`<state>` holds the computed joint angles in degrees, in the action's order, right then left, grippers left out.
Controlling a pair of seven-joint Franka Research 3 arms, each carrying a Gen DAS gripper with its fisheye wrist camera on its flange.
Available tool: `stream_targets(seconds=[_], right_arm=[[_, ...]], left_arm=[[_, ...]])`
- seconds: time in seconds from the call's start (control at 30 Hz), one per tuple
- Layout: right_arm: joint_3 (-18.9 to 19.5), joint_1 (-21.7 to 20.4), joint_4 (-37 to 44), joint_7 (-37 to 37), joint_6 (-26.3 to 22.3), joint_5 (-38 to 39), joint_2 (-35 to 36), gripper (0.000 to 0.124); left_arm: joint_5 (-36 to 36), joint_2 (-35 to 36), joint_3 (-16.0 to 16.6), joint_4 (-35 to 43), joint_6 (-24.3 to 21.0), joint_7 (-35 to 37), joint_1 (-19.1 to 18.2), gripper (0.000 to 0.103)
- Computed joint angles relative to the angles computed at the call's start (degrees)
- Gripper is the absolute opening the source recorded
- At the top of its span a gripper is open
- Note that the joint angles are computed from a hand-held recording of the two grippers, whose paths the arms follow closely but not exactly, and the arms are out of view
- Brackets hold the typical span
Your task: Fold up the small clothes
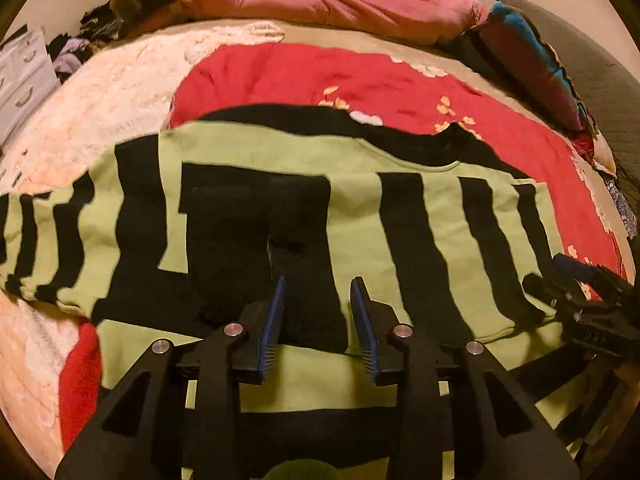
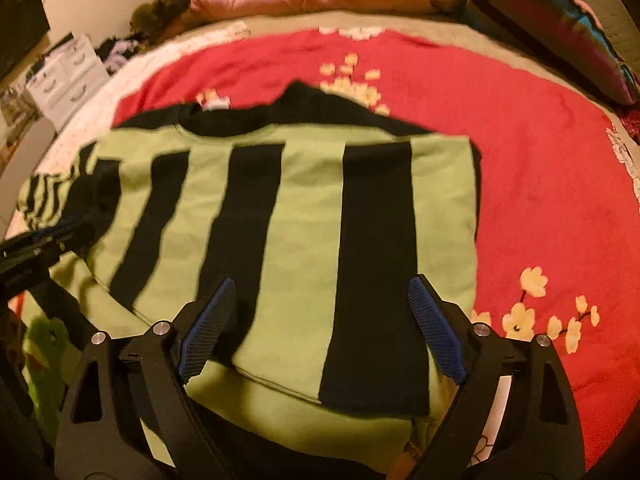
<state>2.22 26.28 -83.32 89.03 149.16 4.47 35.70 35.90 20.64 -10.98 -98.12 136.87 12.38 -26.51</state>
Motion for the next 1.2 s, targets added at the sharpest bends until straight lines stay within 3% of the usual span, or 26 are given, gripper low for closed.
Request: stream_targets(seconds=[0.1, 0.17, 0.23, 0.37, 0.43, 0.73, 0.93, 1.2], right_arm=[[-0.8, 0.9, 0.3, 0.1, -0.6, -1.6, 0.4, 0.085], [-0.7, 0.9, -0.5, 0.1, 0.3, -1.7, -0.1, 0.085], [1.4, -0.9, -2.2, -1.5, 3.0, 1.0, -1.4, 0.087], [5.7, -4.2, -6.1, -7.0, 10.3, 8.0, -4.1, 0.094], [6.0, -4.1, -6.9, -8.7, 12.0, 9.2, -4.8, 0.094], [4.8, -2.0, -9.1, -11.1, 16.4, 9.9, -6.4, 0.094], [4.2, -1.0, -10.3, -10.8, 18.7, 9.2, -7.1, 0.094], [4.1, 0.9, -13.5, -11.2, 22.2, 8.4, -9.1, 0.094]], left_arm=[[-0.5, -1.0, 0.2, -2.3, 3.5, -2.2, 0.7, 0.036], [-0.2, -1.4, 0.1, -2.7, 4.5, -2.4, 0.7, 0.046], [1.2, -2.4, 0.2, -2.9, 3.9, -3.1, 0.1, 0.056], [2.5, -4.6, -0.1, -4.2, 3.7, -5.3, -0.1, 0.061], [2.9, -5.7, -0.5, -4.3, 1.2, -5.6, -0.2, 0.073], [4.8, -11.0, -2.3, -7.2, -4.7, -8.1, 0.7, 0.095], [4.3, -14.8, -3.4, -10.4, -6.4, -9.3, 2.1, 0.096], [3.2, -20.3, -4.4, -17.3, -3.3, -13.0, 4.8, 0.097]])
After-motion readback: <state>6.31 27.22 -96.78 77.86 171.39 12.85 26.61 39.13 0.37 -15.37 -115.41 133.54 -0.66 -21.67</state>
